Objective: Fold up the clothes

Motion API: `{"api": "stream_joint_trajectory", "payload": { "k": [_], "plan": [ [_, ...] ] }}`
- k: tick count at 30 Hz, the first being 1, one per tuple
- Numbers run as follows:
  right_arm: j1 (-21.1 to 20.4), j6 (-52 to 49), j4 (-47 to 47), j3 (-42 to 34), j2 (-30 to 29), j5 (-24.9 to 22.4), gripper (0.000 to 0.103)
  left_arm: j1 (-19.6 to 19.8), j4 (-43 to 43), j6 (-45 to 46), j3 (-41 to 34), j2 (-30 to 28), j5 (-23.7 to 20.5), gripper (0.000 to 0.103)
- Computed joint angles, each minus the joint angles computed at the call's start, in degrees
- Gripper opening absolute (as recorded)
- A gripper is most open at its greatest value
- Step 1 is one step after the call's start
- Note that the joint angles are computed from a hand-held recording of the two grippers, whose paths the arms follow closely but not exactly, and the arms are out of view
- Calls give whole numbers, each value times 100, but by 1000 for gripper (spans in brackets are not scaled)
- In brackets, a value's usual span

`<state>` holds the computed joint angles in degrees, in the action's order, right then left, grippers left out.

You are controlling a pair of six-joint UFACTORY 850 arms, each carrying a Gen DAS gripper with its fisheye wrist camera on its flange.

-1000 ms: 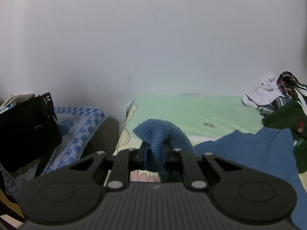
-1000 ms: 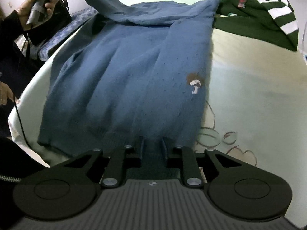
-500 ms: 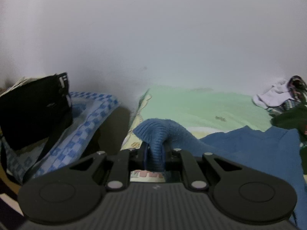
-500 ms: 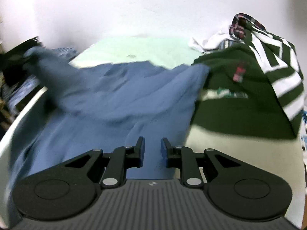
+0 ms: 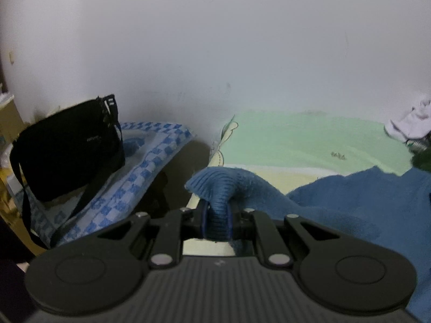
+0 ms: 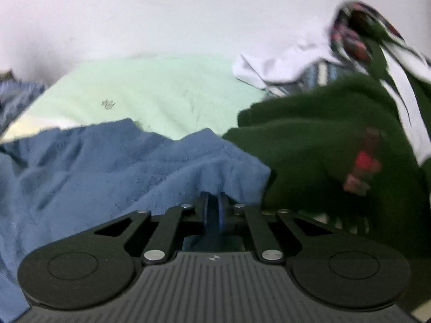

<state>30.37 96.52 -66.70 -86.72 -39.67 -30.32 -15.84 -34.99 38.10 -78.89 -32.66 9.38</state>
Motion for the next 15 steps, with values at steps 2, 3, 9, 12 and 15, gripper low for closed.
{"api": "stream_joint_trajectory", "payload": {
  "k": [2, 3, 9, 12, 15],
  "plan": [
    [3, 24, -53, 11, 13, -34, 2, -26, -276, 273, -23, -23, 62, 9],
    [-17, 332, -159, 111, 96, 55, 3, -24, -380, 343, -41, -27, 43, 9],
    [-36, 818, -555, 619, 479, 673, 9, 16, -327, 218, -97, -17, -116, 9],
    [-161, 1165, -856, 625, 361, 770, 0, -8, -47, 8, -56, 34, -113, 9],
    [-272, 2174, -1020, 724, 450, 1043, 5, -40, 584, -468, 0, 123, -91, 9]
  ]
}}
